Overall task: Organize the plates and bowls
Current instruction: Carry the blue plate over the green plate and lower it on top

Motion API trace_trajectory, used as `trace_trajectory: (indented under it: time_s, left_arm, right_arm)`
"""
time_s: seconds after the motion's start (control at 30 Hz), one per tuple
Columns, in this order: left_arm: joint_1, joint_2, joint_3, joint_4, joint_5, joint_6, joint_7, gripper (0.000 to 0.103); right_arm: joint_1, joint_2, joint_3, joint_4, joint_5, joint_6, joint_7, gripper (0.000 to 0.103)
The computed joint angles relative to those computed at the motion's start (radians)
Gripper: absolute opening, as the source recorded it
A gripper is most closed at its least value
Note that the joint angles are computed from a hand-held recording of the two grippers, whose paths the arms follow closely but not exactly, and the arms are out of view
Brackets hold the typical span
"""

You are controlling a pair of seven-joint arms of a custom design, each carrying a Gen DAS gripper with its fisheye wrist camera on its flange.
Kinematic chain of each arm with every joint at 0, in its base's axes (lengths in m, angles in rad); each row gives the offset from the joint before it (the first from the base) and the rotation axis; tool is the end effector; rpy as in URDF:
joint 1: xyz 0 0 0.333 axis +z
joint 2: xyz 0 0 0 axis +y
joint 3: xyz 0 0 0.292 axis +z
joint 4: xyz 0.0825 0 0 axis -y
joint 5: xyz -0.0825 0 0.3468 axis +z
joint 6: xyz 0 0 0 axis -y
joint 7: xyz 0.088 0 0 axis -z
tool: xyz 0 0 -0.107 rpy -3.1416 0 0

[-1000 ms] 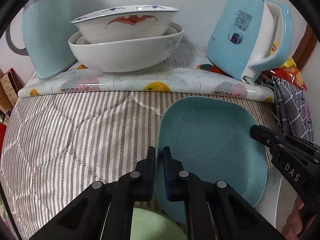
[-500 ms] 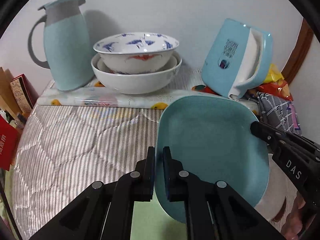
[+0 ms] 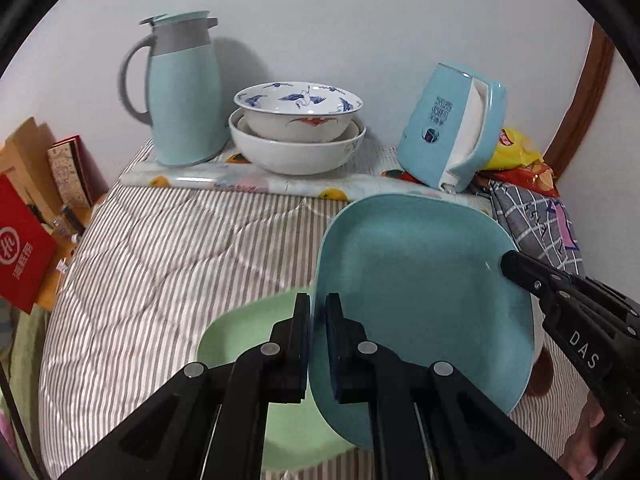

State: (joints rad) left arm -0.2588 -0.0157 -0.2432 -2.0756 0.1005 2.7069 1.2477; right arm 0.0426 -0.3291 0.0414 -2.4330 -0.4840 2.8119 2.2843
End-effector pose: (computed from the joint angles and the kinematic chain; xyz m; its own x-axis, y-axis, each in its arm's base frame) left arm 0.4868 -0.2719 0.5034 -0.2857 -0.9528 0.1023 -0.7842 0.1711 -0.5964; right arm 0.4544 0.0622 0.5015 -0.2031 -0.9780 -0.0485 -0.7046 0.1803 -0.6863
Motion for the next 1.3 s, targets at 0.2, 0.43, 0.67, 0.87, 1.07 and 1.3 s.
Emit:
trace_trajectory:
  time_s: [0.2,0.43,0.67,0.87,1.07,1.3]
  left_arm:
    - [0.013,-0.09,-0.004,-0.104,-0.047,0.022,0.023,0.009]
    - [0.044,-0.151,-0.012,-0.183,-0.067,0.036,0.022,0.009]
    - [0.088,-0.156,-0.02,-0.208,-0.028,0.029,-0.03,0.008]
    - [0.113,-0.133,-0.012,-0.205,0.008,0.018,-0.07,0.008]
    - [0.121,-0.103,0.0,-0.19,0.043,0.006,-0.098,0.008]
    - [0.11,-0.064,0.008,-0.165,0.072,-0.01,-0.116,0.008]
  right_arm:
    - [0.011,-0.074,0.029,-0.07,-0.003,-0.001,0.035,0.003]
    - [0.028,-0.085,0.046,-0.089,-0.007,0.005,0.044,0.003]
    - [0.064,-0.008,0.041,-0.055,0.01,0.042,0.018,0.003]
    - [0.102,0.079,0.021,-0.006,0.047,0.074,-0.034,0.003]
    - [0.122,0.147,0.011,0.035,0.078,0.098,-0.084,0.003]
    - [0.134,0.202,-0.007,0.061,0.124,0.117,-0.144,0.003]
